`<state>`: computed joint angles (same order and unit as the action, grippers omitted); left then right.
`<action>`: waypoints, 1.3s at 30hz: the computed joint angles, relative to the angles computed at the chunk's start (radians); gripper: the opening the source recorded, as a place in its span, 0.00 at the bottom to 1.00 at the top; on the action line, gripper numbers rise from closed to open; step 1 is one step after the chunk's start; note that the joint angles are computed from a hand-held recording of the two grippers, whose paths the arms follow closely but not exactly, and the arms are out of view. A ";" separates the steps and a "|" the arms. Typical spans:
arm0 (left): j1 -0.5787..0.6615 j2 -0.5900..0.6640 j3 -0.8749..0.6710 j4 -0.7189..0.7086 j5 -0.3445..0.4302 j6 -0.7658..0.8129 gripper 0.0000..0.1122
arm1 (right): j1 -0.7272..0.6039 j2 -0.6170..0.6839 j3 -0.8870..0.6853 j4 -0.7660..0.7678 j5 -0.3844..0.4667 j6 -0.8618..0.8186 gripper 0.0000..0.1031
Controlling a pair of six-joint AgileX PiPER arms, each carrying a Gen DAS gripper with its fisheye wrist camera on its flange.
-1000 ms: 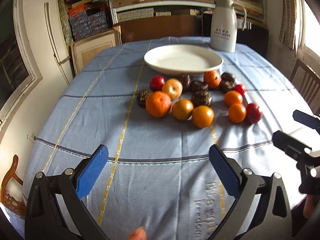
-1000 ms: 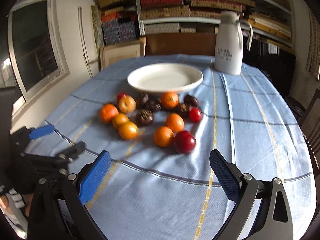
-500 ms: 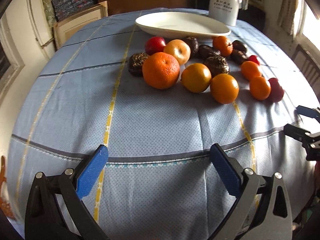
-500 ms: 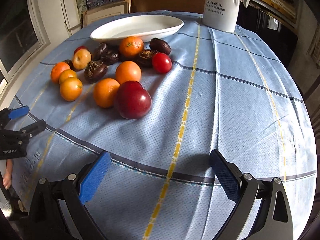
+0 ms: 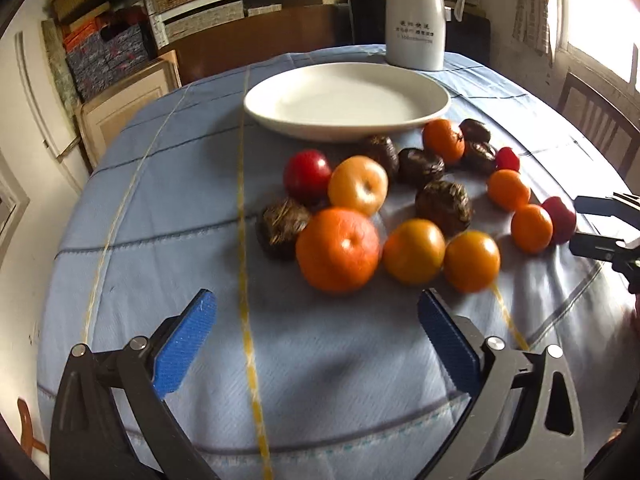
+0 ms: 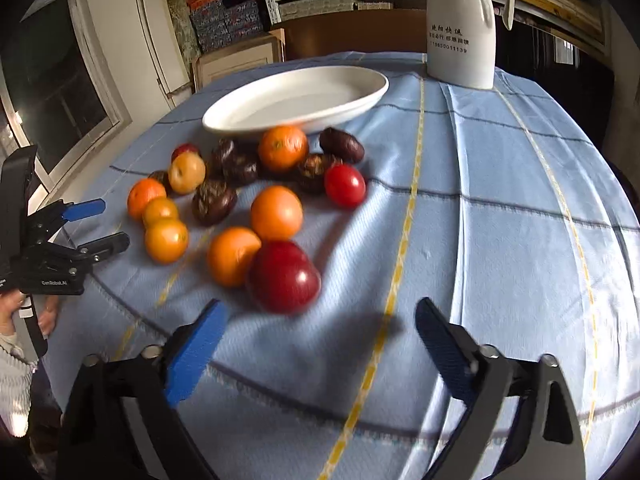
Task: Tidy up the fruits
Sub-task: 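Drop a large orange on the plate with the left tool while the right tool places a plum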
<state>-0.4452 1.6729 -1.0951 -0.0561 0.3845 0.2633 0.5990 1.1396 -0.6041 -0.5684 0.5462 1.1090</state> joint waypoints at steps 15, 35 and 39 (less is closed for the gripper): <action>0.038 0.089 -0.094 -0.299 0.088 0.259 0.39 | -0.045 0.074 -0.026 0.158 -0.126 -0.198 0.38; 0.012 0.415 -0.714 -0.213 0.274 -0.021 0.40 | -0.323 0.462 -0.534 0.488 -0.197 -0.598 0.39; -0.004 0.452 -0.745 -0.155 0.218 -0.068 0.59 | -0.316 0.540 -0.581 0.423 -0.200 -0.541 0.41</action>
<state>-0.4492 2.1244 -1.8404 -0.2112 0.6024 0.1953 0.2834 1.6792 -1.1849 -0.1451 0.3467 0.5679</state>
